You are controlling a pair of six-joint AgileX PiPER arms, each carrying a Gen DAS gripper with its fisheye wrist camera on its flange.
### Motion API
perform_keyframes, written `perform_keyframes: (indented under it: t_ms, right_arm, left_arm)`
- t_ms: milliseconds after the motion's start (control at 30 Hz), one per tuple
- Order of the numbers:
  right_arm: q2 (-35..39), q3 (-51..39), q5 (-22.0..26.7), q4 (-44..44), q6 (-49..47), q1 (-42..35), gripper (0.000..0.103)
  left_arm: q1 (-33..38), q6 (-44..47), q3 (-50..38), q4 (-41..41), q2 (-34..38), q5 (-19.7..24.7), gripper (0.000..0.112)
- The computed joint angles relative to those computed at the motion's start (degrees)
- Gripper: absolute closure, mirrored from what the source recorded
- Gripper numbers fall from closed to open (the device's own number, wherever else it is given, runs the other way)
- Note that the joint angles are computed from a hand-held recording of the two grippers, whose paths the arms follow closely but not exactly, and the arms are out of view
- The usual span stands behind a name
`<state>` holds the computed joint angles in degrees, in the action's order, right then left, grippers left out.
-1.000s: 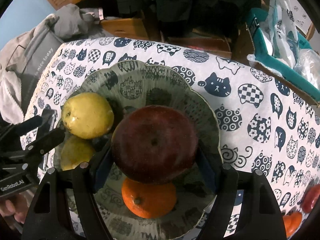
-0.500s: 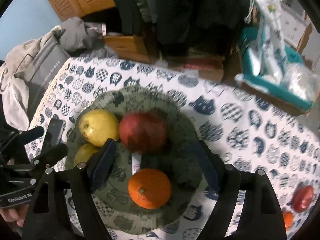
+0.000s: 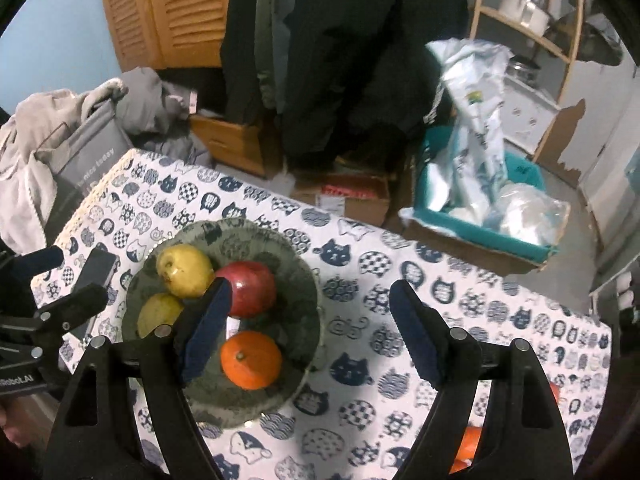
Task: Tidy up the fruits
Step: 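Lift both tools out of the bowl and move back toward the remaining fruit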
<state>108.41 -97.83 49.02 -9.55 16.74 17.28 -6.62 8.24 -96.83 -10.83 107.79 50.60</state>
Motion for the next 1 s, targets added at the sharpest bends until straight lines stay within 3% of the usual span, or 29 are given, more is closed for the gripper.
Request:
perform_keyframes:
  t_ms: [500,1000]
  right_arm:
    - [-19.0,14.2,-2.9,-4.7,2.7,-2.5,0.022]
    - [-34.1,23.4,-0.8,-4.1,-2.1,-8.1,0.022]
  left_arm:
    - [-4.5,-2.8,5.7,3.2,-10.7,-4.3,0.023]
    - [-11.8,-7.0,9.3,8.4,-18.0,-8.3,0.010]
